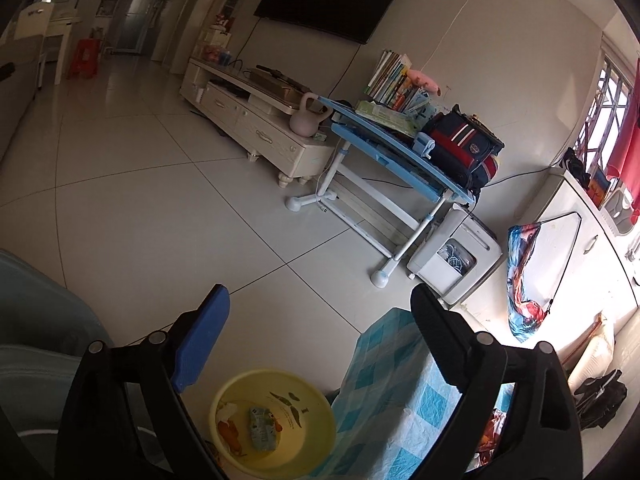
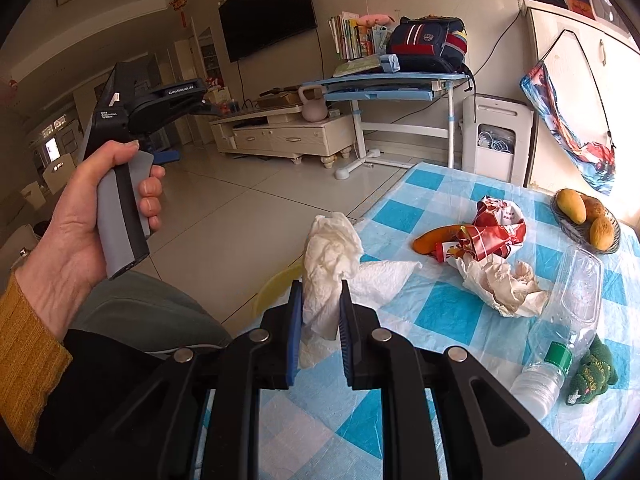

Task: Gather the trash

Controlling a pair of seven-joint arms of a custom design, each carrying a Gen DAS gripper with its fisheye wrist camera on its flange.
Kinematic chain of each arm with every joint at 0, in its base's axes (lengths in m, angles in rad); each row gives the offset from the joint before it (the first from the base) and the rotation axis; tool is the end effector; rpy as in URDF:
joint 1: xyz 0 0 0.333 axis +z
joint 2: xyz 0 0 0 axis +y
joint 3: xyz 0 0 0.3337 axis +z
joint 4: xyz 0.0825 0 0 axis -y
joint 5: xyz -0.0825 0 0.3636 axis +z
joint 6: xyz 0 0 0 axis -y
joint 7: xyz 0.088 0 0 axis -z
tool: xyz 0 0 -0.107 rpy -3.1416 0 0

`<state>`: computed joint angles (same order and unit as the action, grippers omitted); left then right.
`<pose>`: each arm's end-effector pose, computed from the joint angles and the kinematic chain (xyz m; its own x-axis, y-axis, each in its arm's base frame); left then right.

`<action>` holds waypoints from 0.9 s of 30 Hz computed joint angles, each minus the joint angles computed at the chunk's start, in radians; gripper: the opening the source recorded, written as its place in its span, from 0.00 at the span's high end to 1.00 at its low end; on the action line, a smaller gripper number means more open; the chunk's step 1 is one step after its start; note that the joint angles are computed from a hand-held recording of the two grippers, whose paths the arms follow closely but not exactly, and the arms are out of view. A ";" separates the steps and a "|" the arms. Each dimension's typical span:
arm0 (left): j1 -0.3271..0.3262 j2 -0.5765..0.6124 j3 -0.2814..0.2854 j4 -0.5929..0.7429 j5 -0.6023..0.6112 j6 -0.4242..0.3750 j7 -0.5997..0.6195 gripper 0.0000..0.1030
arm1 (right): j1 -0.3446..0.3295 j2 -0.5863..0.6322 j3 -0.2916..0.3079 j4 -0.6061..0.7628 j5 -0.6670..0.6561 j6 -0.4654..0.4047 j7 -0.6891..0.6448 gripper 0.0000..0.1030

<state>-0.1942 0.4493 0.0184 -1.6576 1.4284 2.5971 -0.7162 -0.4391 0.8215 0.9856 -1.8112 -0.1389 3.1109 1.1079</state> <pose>0.6788 -0.1425 0.4152 0.6063 -0.6666 0.4335 -0.1636 -0.6381 -0.7524 0.6545 0.2355 0.3655 0.6951 -0.6932 -0.1909 -0.5228 -0.3051 -0.7960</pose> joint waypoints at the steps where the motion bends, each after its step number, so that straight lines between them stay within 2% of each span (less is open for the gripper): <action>1: -0.006 -0.013 0.006 -0.013 0.015 -0.012 -0.023 0.14 | 0.012 0.006 0.000 0.014 -0.003 -0.004 -0.004 0.83; 7: -0.024 -0.067 0.001 -0.068 0.110 -0.103 -0.150 0.14 | 0.103 0.048 -0.010 0.125 0.007 -0.040 -0.060 0.83; 11: -0.022 -0.102 -0.017 -0.106 0.158 -0.167 -0.209 0.13 | 0.199 0.080 -0.052 0.239 0.034 -0.082 -0.112 0.83; 17: -0.007 -0.135 -0.041 -0.144 0.192 -0.219 -0.265 0.11 | 0.364 0.144 -0.160 0.457 0.081 -0.206 -0.153 0.82; 21: 0.006 -0.142 -0.052 -0.152 0.200 -0.222 -0.288 0.11 | 0.474 0.185 -0.257 0.609 0.111 -0.309 -0.140 0.74; 23: 0.011 -0.144 -0.055 -0.154 0.203 -0.222 -0.294 0.10 | 0.507 0.202 -0.287 0.664 0.135 -0.349 -0.134 0.73; 27: 0.018 -0.141 -0.057 -0.151 0.208 -0.219 -0.304 0.10 | 0.508 0.180 -0.301 0.631 0.199 -0.335 -0.150 0.72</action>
